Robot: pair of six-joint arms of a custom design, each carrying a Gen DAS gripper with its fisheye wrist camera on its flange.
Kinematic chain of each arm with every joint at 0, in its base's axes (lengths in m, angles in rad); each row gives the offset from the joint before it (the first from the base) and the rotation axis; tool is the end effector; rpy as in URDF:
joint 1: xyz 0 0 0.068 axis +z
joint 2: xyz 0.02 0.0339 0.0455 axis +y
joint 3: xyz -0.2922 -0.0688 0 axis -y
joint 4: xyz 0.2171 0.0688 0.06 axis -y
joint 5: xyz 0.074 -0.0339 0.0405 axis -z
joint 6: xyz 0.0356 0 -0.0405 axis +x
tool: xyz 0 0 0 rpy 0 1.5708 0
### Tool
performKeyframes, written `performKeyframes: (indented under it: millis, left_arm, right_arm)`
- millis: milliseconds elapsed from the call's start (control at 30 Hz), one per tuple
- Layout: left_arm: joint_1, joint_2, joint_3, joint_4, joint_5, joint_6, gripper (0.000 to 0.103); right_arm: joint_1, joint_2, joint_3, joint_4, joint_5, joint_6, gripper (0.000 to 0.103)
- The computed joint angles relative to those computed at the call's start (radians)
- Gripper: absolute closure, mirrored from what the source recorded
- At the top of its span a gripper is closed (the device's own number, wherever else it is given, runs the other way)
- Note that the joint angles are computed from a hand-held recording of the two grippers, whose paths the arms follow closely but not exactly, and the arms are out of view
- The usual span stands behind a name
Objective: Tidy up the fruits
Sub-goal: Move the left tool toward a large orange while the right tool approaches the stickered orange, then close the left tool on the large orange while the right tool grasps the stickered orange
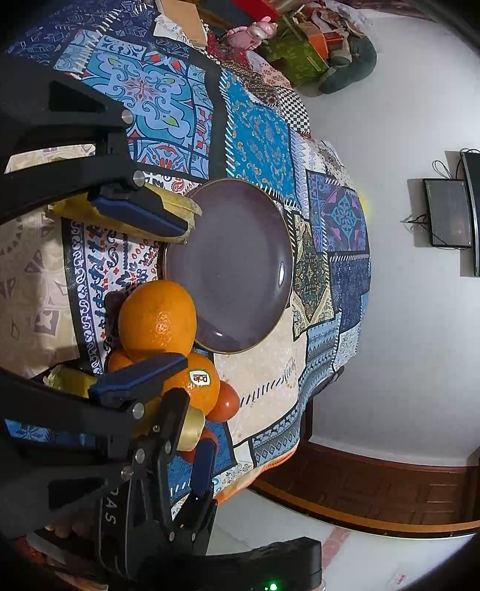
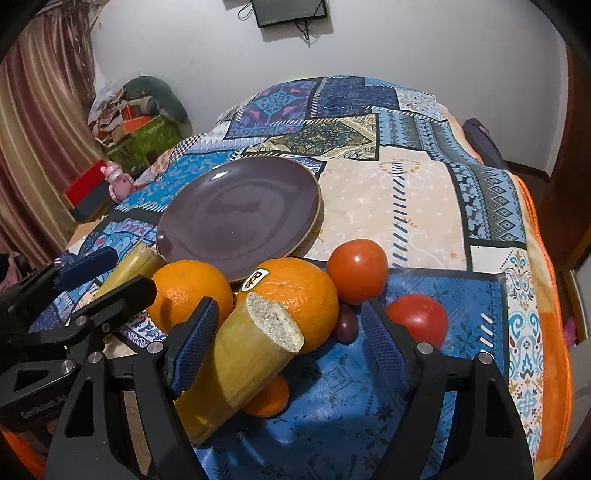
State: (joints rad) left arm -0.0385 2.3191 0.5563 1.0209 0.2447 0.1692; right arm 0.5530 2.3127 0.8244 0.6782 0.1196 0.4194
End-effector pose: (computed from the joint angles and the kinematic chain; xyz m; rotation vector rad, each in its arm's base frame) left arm 0.3157 -0.0208 0.0297 0.3609 2.2666 -0.2154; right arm 0.3175 0.1910 0.0383 -0.1027 2.3953 0.3209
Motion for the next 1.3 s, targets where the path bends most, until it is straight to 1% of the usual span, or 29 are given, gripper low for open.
performKeyframes:
  millis: [67, 167, 267, 367, 433, 500, 600, 633, 667, 767, 867, 967, 1100, 1167, 1300]
  left_arm:
    - [-0.003, 0.002, -0.005, 0.01, -0.005, 0.002, 0.038]
    - [-0.005, 0.002, -0.011, 0.013, 0.001, -0.002, 0.038]
    - [-0.008, -0.003, -0.017, 0.01, 0.004, -0.004, 0.038]
    - [-0.015, -0.007, -0.026, 0.016, 0.002, -0.003, 0.038]
    - [-0.019, -0.01, -0.027, 0.007, 0.005, -0.002, 0.038]
    - [-0.026, -0.009, -0.025, 0.003, 0.002, -0.003, 0.038]
    - [-0.035, -0.007, -0.004, -0.033, 0.0, 0.003, 0.038]
    - [-0.035, -0.005, 0.005, -0.046, 0.004, 0.005, 0.038]
    - [-0.034, -0.003, 0.012, -0.055, 0.005, 0.004, 0.038]
    - [-0.02, -0.001, 0.049, -0.119, 0.04, 0.006, 0.038]
    - [-0.009, 0.008, 0.074, -0.154, 0.057, 0.012, 0.038]
    - [-0.005, 0.016, 0.086, -0.164, 0.05, 0.016, 0.038]
    - [0.01, 0.016, 0.088, -0.165, 0.066, 0.015, 0.038]
    - [0.014, 0.018, 0.084, -0.151, 0.067, 0.017, 0.038]
    - [0.013, 0.021, 0.084, -0.145, 0.068, 0.013, 0.038]
  right_arm:
    - [-0.01, -0.01, -0.026, 0.016, -0.011, 0.006, 0.027]
    - [-0.011, -0.028, -0.058, 0.012, 0.013, 0.008, 0.027]
    - [-0.016, -0.041, -0.084, 0.015, 0.009, 0.015, 0.027]
    - [-0.008, -0.043, -0.084, -0.012, 0.045, 0.01, 0.027]
    - [-0.009, -0.038, -0.081, -0.021, 0.036, 0.013, 0.027]
    - [-0.018, -0.036, -0.085, -0.005, 0.005, 0.019, 0.027]
    - [-0.008, -0.037, -0.07, -0.002, 0.012, 0.003, 0.027]
    - [-0.001, -0.034, -0.059, -0.008, 0.018, -0.007, 0.028]
    - [-0.001, -0.028, -0.042, -0.023, 0.013, -0.018, 0.032]
    - [-0.013, -0.006, -0.006, -0.045, -0.034, -0.032, 0.038]
    - [-0.016, 0.014, 0.025, -0.063, -0.051, -0.04, 0.038]
    - [-0.02, 0.03, 0.054, -0.083, -0.077, -0.04, 0.038]
    - [-0.026, 0.055, 0.096, -0.111, -0.097, -0.037, 0.038]
    - [-0.024, 0.066, 0.111, -0.12, -0.103, -0.039, 0.038]
    - [-0.011, 0.075, 0.135, -0.137, -0.077, -0.046, 0.036]
